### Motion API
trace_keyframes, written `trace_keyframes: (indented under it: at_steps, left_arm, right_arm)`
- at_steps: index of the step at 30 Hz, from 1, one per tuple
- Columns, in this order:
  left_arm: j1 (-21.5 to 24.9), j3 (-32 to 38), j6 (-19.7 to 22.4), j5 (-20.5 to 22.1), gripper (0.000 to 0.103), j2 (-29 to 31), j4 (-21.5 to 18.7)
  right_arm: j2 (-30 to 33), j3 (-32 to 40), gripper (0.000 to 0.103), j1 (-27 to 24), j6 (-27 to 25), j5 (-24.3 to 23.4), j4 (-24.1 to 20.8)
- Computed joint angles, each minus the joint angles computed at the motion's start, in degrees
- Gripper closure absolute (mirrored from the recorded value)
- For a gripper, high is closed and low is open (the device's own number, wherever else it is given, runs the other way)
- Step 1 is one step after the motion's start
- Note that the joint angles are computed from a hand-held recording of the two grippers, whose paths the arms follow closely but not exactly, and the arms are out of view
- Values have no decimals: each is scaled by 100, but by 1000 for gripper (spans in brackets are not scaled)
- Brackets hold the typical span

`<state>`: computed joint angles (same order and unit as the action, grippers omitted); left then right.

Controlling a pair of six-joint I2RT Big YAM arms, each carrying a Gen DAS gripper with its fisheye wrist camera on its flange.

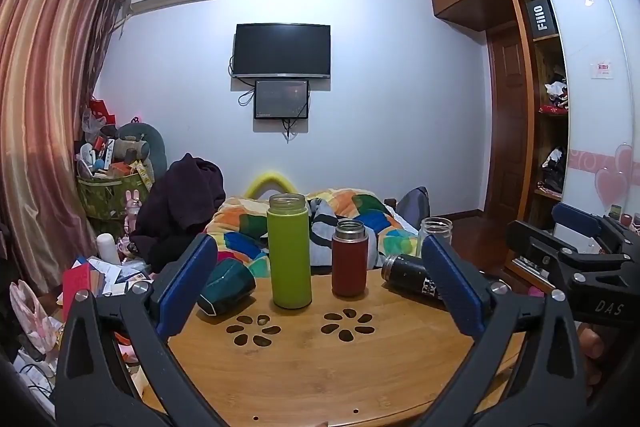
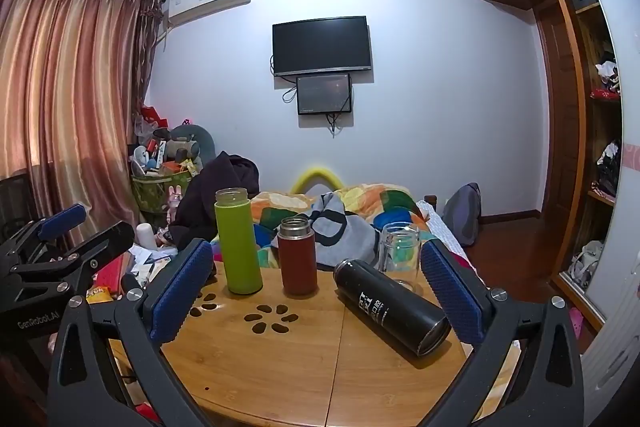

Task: Flip cup upside down

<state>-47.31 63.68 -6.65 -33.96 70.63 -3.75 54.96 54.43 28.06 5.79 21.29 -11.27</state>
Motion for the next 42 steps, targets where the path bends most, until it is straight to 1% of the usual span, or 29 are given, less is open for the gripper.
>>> trace_keyframes:
  at_steps: [5, 21, 42]
  left_arm:
    - [-12, 15, -54, -16, 0, -12, -28]
    - [3, 1, -51, -17, 0, -25, -21]
    - [6, 4, -77, 5, 0, -32, -46]
  right_arm:
    - [6, 5, 0, -1, 11, 2, 7]
    - [-28, -7, 0, -73, 43, -125, 17]
    - [-25, -7, 0, -31, 41, -77, 23]
